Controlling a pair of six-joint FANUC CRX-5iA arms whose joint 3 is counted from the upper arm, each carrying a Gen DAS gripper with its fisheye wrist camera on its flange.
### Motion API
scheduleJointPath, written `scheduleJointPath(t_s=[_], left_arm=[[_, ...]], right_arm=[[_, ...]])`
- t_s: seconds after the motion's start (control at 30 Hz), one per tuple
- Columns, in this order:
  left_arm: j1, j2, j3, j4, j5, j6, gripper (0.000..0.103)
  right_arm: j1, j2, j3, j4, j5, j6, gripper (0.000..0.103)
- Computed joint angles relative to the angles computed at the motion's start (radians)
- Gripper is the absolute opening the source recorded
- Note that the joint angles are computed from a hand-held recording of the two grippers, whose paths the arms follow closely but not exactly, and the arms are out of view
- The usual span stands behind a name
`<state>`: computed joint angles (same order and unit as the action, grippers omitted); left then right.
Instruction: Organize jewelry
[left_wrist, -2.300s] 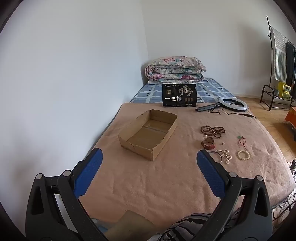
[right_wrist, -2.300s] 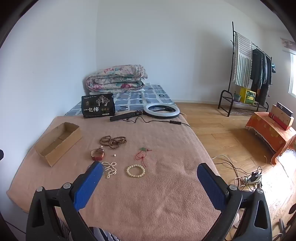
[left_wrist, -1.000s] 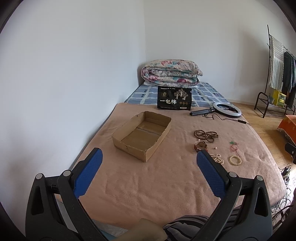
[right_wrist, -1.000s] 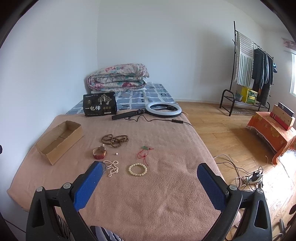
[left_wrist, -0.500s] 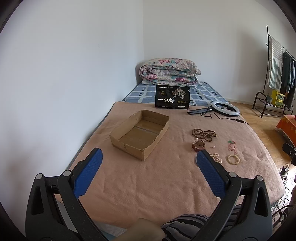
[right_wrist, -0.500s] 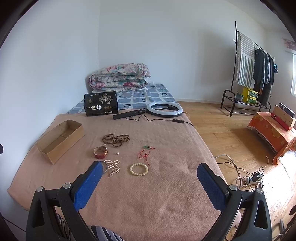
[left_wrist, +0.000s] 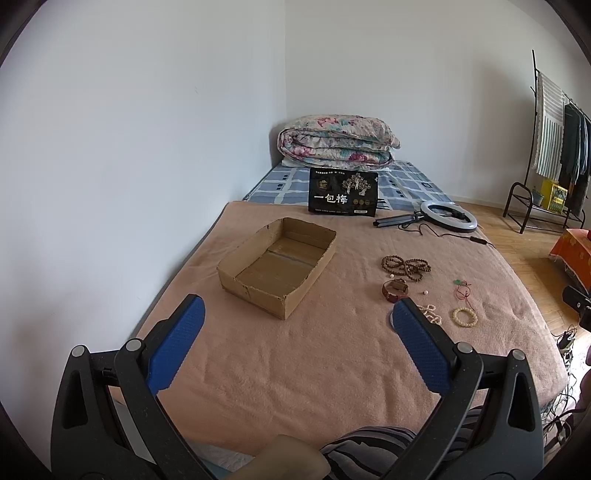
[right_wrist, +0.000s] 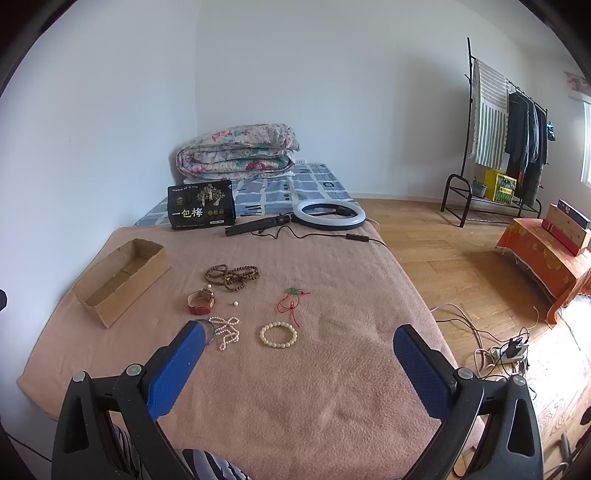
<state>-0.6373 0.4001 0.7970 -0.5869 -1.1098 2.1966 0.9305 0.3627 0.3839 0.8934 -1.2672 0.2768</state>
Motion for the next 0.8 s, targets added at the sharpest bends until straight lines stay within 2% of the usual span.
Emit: scheduleJointPath(t_s=[0.8], left_arm=[[0.002, -0.001, -0.006, 0.001, 0.003, -0.003, 0.103]], right_arm=[[-0.005, -0.004, -0.012, -0.007, 0.002, -0.004, 0.103]])
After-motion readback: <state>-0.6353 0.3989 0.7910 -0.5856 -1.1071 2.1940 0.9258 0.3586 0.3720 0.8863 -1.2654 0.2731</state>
